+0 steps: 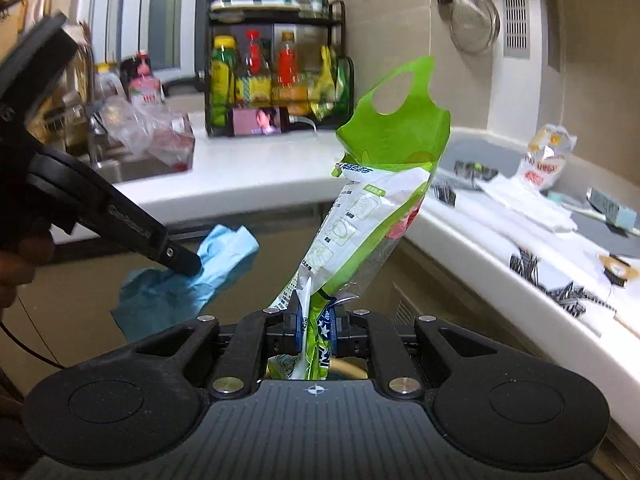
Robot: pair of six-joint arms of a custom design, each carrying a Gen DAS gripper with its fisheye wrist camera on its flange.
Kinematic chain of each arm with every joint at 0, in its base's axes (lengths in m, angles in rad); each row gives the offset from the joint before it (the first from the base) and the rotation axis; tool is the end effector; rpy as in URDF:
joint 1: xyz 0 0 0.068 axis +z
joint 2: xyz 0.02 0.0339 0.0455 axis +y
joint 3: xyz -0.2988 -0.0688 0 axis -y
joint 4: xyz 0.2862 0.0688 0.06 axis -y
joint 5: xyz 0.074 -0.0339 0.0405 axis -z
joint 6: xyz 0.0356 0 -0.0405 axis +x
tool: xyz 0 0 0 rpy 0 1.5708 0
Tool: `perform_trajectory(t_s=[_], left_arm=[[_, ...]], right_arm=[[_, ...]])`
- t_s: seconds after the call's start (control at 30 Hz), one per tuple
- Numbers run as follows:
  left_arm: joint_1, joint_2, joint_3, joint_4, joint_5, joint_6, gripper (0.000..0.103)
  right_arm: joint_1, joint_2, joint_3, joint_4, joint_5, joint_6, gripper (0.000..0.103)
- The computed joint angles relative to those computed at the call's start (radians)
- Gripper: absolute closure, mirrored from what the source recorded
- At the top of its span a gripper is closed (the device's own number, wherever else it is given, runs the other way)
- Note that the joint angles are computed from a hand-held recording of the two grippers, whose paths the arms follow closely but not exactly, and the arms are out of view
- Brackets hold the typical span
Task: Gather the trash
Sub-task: 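Carry the pouch and glove off the counter down over the bin, then lower the held pouch and blue glove down into the blue bin opening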
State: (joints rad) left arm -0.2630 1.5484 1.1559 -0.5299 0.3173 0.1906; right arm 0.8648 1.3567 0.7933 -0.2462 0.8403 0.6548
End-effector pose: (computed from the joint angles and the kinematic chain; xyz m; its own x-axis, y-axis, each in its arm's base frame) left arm 0.3503 -0.1058 0.2723 -0.6744 0.3680 -0.6401 0.5670 0.8134 -0.1298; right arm 0.2135 0.2095 0.2326 -0.4788 0.0647 -0.8755 0.1477 0.9890 -0.0077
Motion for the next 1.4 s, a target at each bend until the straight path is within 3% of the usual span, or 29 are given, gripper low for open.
perform_trajectory(t_s=[0.3, 1.4], left_arm=[[-0.002, 0.03, 0.025, -0.013, -0.036, -0.001, 0.097], [-0.04, 0.122, 0.076, -0.021, -0.097, -0.003, 0.097]], right_arm=[[-0.03, 0.043, 0.034, -0.073, -0.064, 0.058, 0.09], [-0.086, 0.079, 0.042, -0.063, -0.177, 0.04, 0.09]])
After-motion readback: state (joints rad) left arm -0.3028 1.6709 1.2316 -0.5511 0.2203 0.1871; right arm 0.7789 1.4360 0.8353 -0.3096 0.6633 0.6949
